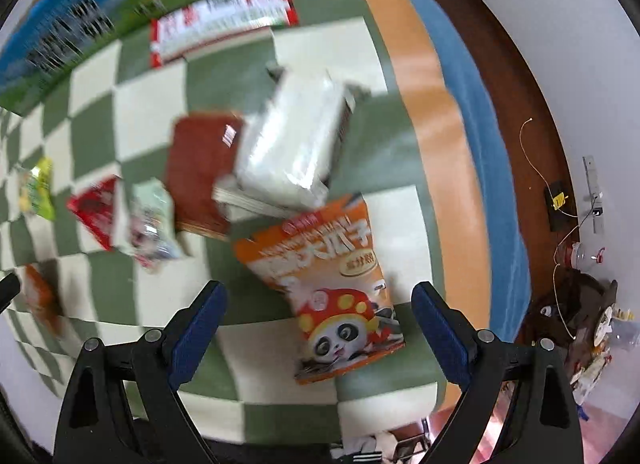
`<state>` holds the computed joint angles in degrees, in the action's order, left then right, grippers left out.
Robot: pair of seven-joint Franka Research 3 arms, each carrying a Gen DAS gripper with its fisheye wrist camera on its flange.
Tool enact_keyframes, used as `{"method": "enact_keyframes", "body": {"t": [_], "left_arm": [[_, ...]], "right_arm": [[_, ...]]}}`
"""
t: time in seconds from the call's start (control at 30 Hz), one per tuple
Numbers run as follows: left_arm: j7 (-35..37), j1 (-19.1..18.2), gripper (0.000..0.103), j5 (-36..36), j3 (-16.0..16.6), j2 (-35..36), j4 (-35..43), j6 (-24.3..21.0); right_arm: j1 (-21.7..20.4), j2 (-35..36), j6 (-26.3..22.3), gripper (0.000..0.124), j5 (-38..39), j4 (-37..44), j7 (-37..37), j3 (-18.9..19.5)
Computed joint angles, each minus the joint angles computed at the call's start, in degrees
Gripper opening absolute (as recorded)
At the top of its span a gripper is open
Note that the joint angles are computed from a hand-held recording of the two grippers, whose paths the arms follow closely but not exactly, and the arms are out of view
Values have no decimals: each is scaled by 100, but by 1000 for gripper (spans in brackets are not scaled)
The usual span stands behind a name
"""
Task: Organize snacks
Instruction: 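Grasp the orange CUICUIJIAO bag with left tool while right tool grasps the YUANWEIDAGUAZI bag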
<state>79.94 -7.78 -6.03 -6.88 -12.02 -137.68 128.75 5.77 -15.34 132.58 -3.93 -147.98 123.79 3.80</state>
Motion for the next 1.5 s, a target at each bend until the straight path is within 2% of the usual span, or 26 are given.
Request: {"method": "enact_keyframes", "body": {"t": [0.07,0.1,0.2,0.4,0.5,0.63,0.67,0.7,0.77,0.87,0.97,1.07,1.17,1.3,1.37,1.4,1.5], "left_arm": [[34,24,90,-29,38,-77,-130,-31],[34,50,90,-33,65,-161,-210,-40],[-32,176,90,-17,191,-478,-437,-47],[-183,573,90,-60,535,-750,-625,-193],[-146,724,90,-234,672,-514,-537,-370],[19,917,90,-1393,913,166,-246,-657],[-161,1005,90,-1339,834,270,-189,-627],[-242,1052,88,-1217,733,210,-240,-441],[205,972,88,-889,545,-43,-386,86],[927,736,88,-55,290,-236,-483,377],[1257,562,88,986,26,-184,-554,378],[1024,508,88,1727,-122,172,-458,329],[680,546,88,1372,40,582,-130,241],[533,682,88,675,197,752,98,155],[740,718,88,275,238,813,144,38],[775,730,88,166,233,857,152,-47],[881,790,88,-81,233,919,64,-80]], "right_arm": [[-23,48,422,84,-13,-277,60,-16],[-23,79,562,72,34,-358,91,-22],[119,7,915,58,269,-572,91,32],[956,398,1298,58,1533,-383,-713,161],[1200,753,1465,58,1701,-147,-793,316],[1374,1046,1589,58,1681,80,-719,377],[1403,1072,1586,58,1725,100,-720,368],[1423,1078,1579,58,1771,108,-745,353],[1449,1047,1512,58,1925,97,-888,309],[1434,1008,1265,58,2111,150,-1121,236],[1386,988,1168,58,2067,137,-1217,220],[1365,1061,1212,58,1957,151,-1145,242],[1391,1424,1150,58,1791,592,-928,288],[1422,1372,1261,59,1999,567,-962,257],[1404,1345,1357,70,2343,547,-1170,212],[1373,1381,1307,79,2350,627,-1158,185],[1334,1457,1253,82,2393,710,-1156,163]]}}
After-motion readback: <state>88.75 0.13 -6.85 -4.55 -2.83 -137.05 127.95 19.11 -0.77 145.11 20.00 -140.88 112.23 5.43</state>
